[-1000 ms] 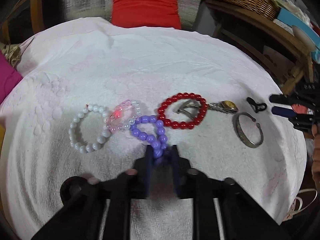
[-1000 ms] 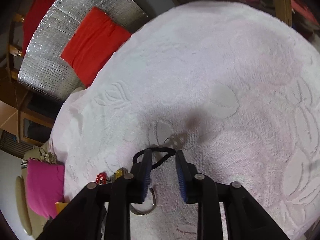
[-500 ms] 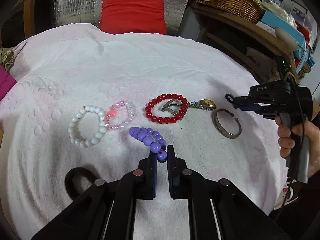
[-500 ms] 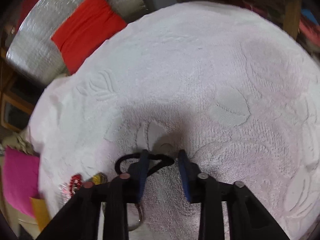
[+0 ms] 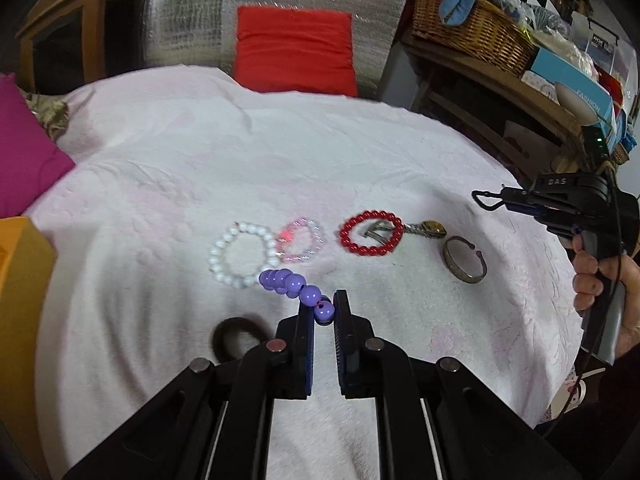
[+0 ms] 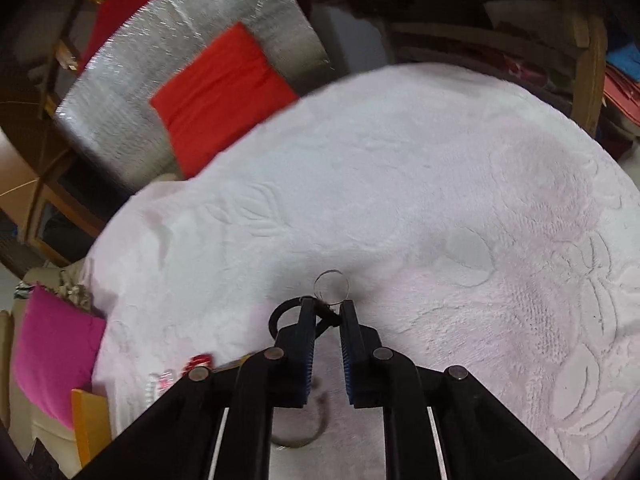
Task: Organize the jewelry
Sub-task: 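Grasp the purple bead bracelet with the left tool while the right tool lifts the hair tie, then carry both items over the orange box and open both tools to drop them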
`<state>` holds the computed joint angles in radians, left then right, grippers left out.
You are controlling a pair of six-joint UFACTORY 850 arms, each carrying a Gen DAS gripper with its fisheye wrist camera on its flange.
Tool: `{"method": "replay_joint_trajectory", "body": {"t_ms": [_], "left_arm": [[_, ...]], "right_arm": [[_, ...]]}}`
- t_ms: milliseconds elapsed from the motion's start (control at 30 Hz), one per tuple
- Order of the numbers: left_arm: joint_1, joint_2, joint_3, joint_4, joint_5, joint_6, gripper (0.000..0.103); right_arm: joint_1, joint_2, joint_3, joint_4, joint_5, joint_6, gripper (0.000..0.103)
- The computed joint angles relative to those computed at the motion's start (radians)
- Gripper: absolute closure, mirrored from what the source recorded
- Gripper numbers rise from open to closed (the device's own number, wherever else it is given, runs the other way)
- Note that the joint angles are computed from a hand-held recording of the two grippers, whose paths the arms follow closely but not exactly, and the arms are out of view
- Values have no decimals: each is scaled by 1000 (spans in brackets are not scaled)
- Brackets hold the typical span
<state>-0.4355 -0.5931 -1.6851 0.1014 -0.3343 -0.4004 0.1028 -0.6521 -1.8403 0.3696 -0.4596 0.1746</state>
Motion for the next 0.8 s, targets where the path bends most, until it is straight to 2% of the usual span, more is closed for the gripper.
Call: {"method": "replay_joint_trajectory", "body": {"t_ms": [67, 200, 300, 433, 500, 633, 800], "left_arm": [[0, 26, 28, 60, 7, -65, 94], [-5, 96, 98, 309, 12, -312, 94], [5, 160, 155, 433, 19, -451, 94], [23, 266, 251, 658, -16, -650, 94], [51, 337, 313, 700, -37, -687, 94], [104, 450, 423, 783, -78, -769, 94], [193, 547, 540, 715, -79, -705, 94]], "right_arm": [[11, 25, 26, 48, 26, -57, 90], [45, 69, 71, 222, 43, -255, 89], [92, 83, 78, 308, 45, -371, 89], [176, 72, 52, 421, 25, -516, 89], [221, 54, 20, 453, 1, -560, 89], [322, -3, -75, 404, -50, -548, 89], [444, -126, -261, 307, -139, -482, 89]]}}
